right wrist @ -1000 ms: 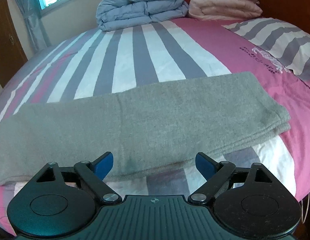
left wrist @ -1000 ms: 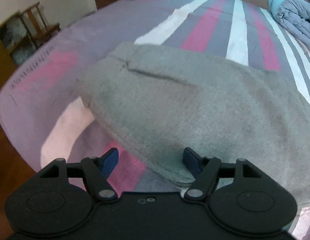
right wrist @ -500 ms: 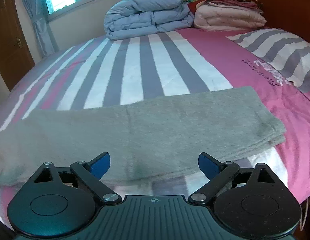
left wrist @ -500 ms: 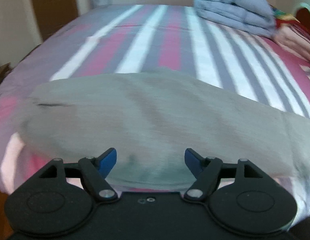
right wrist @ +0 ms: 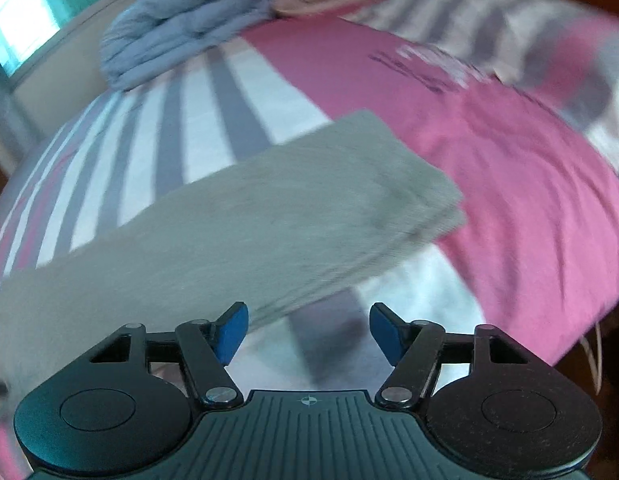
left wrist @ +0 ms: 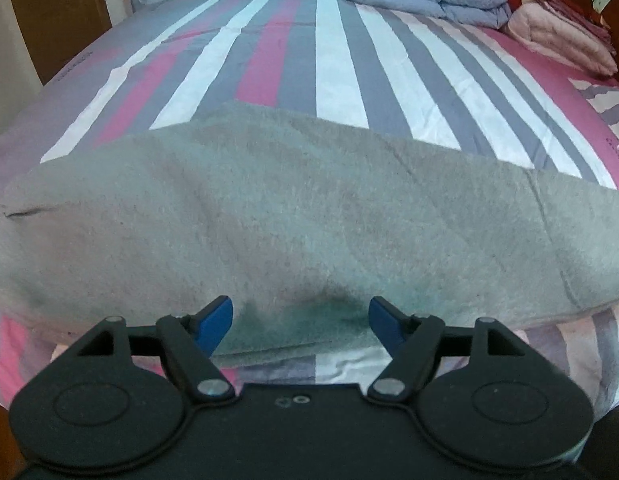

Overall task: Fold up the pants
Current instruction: 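Grasp the grey cuff ends with the right tool and lift them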

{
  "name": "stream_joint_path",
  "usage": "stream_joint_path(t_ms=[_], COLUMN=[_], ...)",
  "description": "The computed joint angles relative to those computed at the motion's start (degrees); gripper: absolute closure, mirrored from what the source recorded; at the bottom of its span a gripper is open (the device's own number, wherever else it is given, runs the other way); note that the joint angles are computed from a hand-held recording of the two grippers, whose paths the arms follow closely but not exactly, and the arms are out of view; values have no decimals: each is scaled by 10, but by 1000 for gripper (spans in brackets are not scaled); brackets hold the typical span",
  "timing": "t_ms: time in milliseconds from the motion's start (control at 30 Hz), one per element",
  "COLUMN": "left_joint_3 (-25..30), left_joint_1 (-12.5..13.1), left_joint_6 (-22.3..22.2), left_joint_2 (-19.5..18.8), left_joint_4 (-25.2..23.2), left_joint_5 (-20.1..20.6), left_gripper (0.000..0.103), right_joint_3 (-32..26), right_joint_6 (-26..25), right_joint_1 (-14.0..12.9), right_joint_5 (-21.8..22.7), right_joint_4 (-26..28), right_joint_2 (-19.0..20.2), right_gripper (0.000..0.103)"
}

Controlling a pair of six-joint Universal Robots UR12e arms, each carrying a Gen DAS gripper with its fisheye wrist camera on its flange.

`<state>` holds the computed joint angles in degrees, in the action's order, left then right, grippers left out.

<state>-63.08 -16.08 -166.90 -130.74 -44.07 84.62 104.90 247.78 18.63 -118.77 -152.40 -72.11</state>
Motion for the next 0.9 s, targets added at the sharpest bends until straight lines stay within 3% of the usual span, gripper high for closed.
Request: stream_joint_path(t_ms=[200, 500, 533, 567, 633, 900], left_joint_3=[6, 19, 21, 22, 23, 27], left_joint_1=[-3, -4, -4, -5, -5, -6], left_joint_6=[3, 2, 3, 3, 6, -3], left_joint_2=[-6, -15, -16, -16, -17, -21], left_joint_4=[0, -14, -16, -18, -19, -26], left_joint_5=[18, 28, 30, 30, 33, 34], left_gripper=[36, 35, 34, 34, 33, 32], right_joint_3=[42, 35, 32, 29, 29, 32], right_joint_6=[65, 102, 106, 111, 117, 116], right_joint_1=[-30, -52, -52, -52, -53, -61], right_joint_5=[32, 30, 26, 20, 16, 39], right_joint_4=[-32, -24, -18, -13, -23, -47], right_joint_2=[-25, -26, -25, -23, -19, -13], right_gripper=[36, 36, 41, 59, 84, 84])
